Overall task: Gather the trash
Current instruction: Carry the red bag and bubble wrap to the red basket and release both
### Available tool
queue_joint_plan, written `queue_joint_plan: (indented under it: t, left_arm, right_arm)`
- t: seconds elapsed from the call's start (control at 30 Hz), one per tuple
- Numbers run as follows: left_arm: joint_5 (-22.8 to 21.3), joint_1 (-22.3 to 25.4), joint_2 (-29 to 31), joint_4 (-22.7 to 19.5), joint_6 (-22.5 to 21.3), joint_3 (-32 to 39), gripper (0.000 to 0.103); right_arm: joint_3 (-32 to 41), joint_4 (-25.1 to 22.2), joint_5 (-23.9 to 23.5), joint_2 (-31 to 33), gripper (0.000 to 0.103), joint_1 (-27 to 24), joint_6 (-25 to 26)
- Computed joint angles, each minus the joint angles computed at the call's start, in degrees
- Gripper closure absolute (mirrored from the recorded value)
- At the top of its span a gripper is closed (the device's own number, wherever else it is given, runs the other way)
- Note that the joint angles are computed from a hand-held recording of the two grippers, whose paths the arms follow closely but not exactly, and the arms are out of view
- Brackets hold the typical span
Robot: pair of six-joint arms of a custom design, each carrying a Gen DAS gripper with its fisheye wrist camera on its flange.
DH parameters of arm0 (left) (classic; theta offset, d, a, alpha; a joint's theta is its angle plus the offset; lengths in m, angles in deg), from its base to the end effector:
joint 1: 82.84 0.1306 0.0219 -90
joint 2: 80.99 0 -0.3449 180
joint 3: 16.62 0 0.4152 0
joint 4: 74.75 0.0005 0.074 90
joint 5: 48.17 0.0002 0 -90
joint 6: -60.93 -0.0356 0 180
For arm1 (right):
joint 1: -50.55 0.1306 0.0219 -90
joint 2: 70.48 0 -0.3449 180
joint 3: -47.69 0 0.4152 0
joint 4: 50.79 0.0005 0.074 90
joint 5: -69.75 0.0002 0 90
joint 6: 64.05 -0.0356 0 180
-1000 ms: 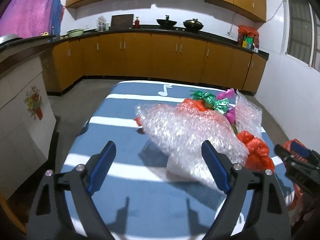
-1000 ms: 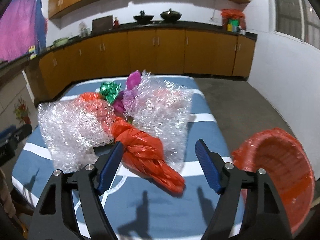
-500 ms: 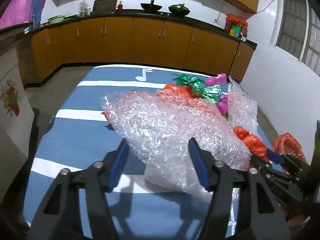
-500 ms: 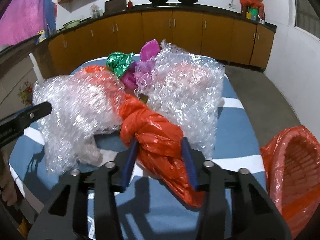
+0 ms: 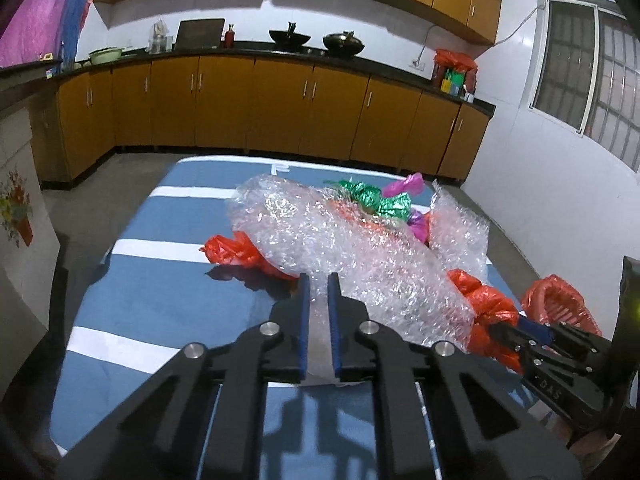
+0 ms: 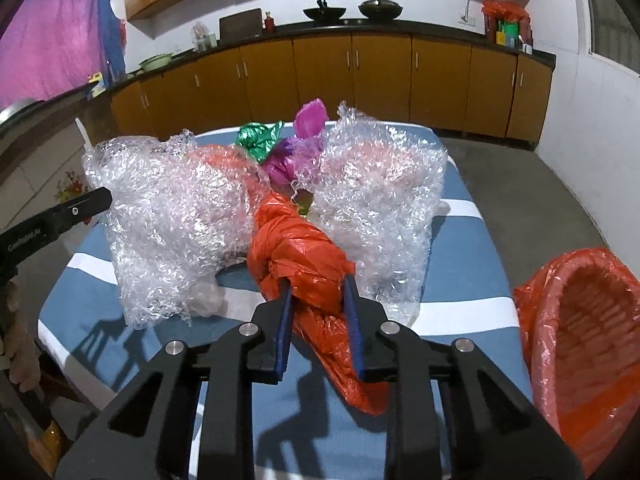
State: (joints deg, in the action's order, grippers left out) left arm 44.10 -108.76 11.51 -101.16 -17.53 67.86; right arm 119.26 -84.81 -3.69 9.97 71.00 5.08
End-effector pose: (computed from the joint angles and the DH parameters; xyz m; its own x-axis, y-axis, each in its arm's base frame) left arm 0.4834 -0.2370 0.3551 -0.5915 0.0652 -0.8037 0.3550 0.9160 -0.1869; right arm 0.4291 0.1486 0.3329 -0.6456 0.1237 -0.7536 0.0971 0.9921 0.0797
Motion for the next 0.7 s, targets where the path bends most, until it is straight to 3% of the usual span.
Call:
queue_joint_plan:
  t: [0.4,0.7]
  left_arm:
    - [-0.47,-0.57,-6.83,1.49,-0.64,-3.54,0.094]
    - [0.25,-4.31,-8.36,1.39,-0.79,-2.94,0.095]
  right_arm:
    - [-4.56,0.63,4.01,-8.81,0.079,0.17,-1.26]
    - [-9.60,-2.25,9.84,-18.14,0.079,-2.41,-4.34]
